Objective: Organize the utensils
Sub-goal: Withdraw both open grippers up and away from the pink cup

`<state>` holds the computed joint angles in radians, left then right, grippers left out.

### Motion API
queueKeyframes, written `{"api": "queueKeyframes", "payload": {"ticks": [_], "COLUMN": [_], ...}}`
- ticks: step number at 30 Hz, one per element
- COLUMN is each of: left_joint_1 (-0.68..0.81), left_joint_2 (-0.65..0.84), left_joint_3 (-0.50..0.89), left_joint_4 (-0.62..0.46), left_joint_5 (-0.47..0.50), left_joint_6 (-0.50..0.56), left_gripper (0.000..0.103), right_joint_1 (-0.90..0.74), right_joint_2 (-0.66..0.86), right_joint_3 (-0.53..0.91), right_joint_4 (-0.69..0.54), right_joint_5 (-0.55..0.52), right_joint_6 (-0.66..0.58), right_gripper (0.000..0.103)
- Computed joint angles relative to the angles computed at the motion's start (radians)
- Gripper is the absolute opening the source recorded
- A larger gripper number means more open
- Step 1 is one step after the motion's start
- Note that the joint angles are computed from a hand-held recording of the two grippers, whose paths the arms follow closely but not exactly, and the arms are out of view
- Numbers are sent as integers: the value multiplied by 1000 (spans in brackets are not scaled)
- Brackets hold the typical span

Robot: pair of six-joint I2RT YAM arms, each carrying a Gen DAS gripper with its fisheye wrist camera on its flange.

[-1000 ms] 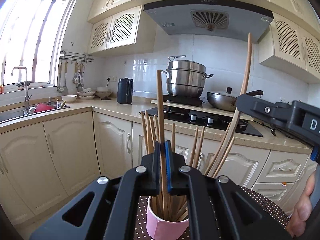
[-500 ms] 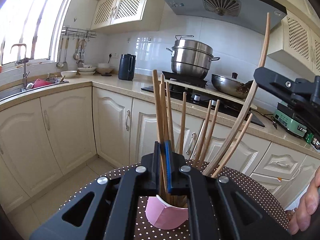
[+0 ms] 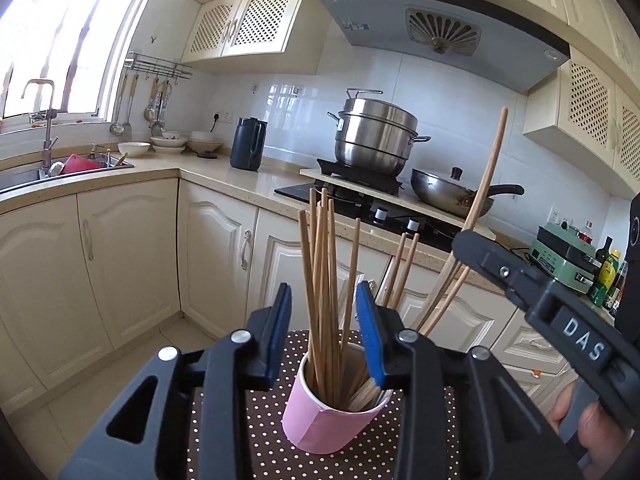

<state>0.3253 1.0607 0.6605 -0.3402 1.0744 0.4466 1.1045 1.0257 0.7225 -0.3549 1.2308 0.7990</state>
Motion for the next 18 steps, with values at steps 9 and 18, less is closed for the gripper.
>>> {"api": "queueKeyframes", "payload": {"ticks": [9,18], "left_joint_1": [77,125], "left_joint_2": [-118,-85], "left_joint_3": [-93,-80], "left_joint_4": [148,110], "left_joint_5": [-100,-149], "left_joint_6": [-71,11], "left_gripper": [58,59], "right_joint_1": [-1,-33], "right_joint_2": [95,163], "right_joint_3": [-22,-57], "right_joint_4": [1,71], "right_joint_5": [-38,-108], "right_joint_6": [85,99], "right_gripper": [6,6]}}
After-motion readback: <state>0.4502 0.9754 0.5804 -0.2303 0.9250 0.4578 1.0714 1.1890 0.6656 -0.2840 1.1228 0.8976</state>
